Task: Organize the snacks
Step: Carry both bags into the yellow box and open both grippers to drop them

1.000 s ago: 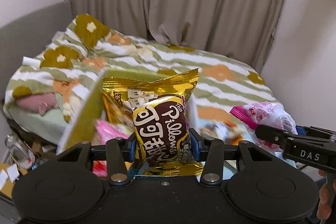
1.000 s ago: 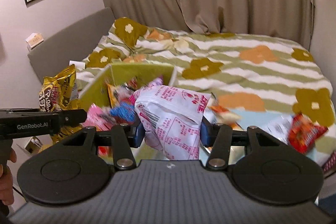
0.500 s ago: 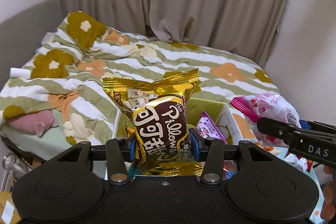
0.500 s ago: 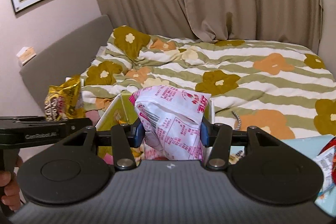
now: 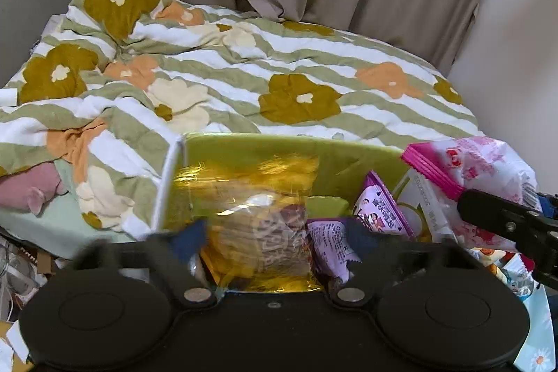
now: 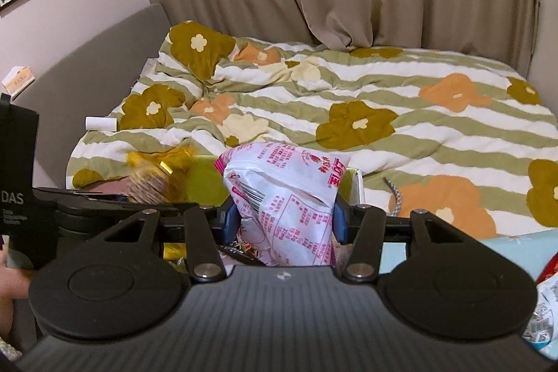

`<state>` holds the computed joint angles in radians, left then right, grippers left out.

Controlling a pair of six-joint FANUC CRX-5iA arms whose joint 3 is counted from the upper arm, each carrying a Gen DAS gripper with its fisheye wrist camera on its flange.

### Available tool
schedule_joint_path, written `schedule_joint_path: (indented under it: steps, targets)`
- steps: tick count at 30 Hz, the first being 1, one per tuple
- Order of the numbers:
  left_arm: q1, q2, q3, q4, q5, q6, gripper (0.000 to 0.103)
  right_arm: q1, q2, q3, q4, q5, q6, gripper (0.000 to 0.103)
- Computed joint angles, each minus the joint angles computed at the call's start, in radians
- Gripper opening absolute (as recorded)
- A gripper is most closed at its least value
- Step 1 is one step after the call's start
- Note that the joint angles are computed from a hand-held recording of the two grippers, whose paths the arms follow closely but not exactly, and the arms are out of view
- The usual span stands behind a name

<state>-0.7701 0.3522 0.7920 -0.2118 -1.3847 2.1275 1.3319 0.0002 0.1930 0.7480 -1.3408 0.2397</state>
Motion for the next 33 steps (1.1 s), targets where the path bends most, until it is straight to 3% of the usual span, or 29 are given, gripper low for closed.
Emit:
schedule_joint_path:
  steps: [6,19,22,24,27,33]
  targets:
    - [-0.029,-0.015,-0.008,-0.052,-0.023,0.018,0.103,-0.040,-0.005,-0.014,-0.055,0.034,0.029,0.066]
    - [-0.056,-0.094,-0.094,-0.094,0.004,0.100,0.103,-0.099,0.035,0.038,-0.124,0.099,0.119,0.068]
    - [-0.059,-0.105,-0.106,-0.104,-0.001,0.117,0.103,-0.113,0.050,0.048,-0.144,0.136,0.131,0.074]
    - [-0.061,-0.109,-0.111,-0.109,-0.008,0.126,0.103,-0.116,0.048,0.033,-0.136,0.170,0.107,0.103]
    - [-0.068,-0.115,-0.124,-0.118,-0.021,0.139,0.103,-0.111,0.026,-0.016,-0.108,0.215,0.059,0.103]
    - [-0.078,-0.136,-0.153,-0.117,-0.018,0.167,0.103,-0.082,-0.003,-0.065,-0.059,0.206,0.023,0.103]
